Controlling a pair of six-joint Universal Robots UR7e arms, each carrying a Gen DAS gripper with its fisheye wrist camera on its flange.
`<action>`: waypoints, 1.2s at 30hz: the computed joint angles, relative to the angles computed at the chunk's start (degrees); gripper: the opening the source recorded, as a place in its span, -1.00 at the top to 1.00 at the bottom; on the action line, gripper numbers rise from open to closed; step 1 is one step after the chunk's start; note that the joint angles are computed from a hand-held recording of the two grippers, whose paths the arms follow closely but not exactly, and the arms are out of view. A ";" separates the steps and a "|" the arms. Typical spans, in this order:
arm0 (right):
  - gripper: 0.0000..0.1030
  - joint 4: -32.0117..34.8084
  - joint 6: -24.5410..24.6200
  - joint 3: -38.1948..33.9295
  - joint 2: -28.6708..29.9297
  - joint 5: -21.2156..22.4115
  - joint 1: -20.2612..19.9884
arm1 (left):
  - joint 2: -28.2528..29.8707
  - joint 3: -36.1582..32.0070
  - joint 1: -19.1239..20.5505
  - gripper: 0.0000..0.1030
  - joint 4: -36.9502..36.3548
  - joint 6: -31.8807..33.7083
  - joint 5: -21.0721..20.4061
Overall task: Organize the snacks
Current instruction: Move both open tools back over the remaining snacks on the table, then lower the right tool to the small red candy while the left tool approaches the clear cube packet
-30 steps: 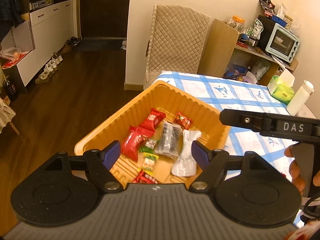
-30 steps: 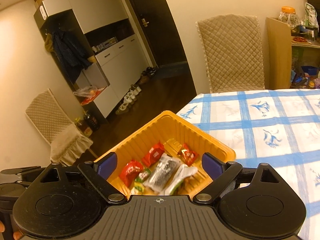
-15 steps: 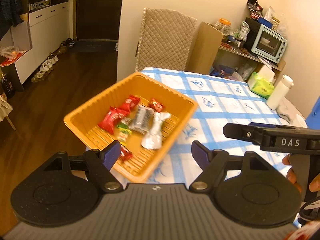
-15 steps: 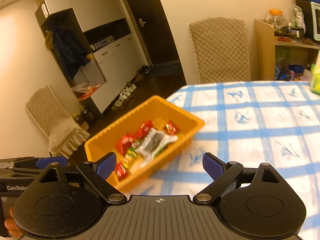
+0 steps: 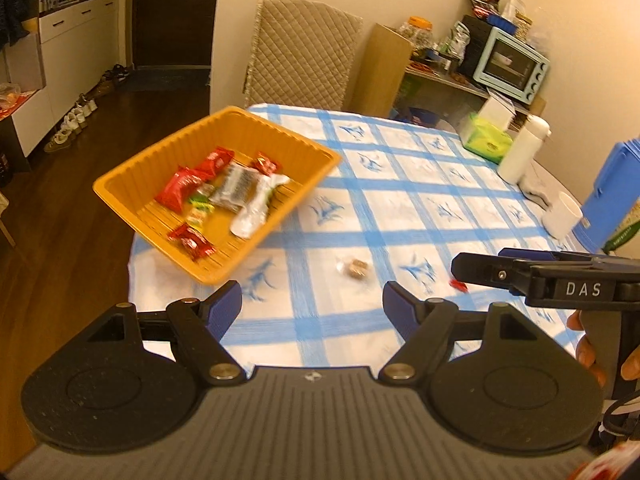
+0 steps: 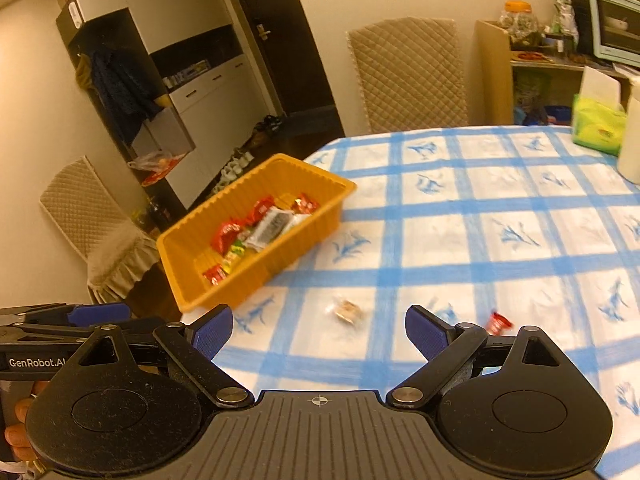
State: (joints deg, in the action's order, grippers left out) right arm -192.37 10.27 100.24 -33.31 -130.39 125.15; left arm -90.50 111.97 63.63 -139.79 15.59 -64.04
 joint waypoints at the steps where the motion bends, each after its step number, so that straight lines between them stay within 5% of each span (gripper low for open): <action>1: -0.80 0.00 0.50 0.80 -0.38 -0.31 0.12 | -0.42 0.65 -0.20 -0.47 0.17 -0.12 -0.05; 17: -0.80 3.19 10.45 11.65 -5.38 -5.16 0.92 | -2.75 7.35 -2.77 -0.45 3.59 -2.12 -1.05; 36: -0.80 10.14 17.83 14.80 -7.84 -6.51 -1.36 | 2.04 7.91 -3.16 -0.42 3.49 -2.60 -0.73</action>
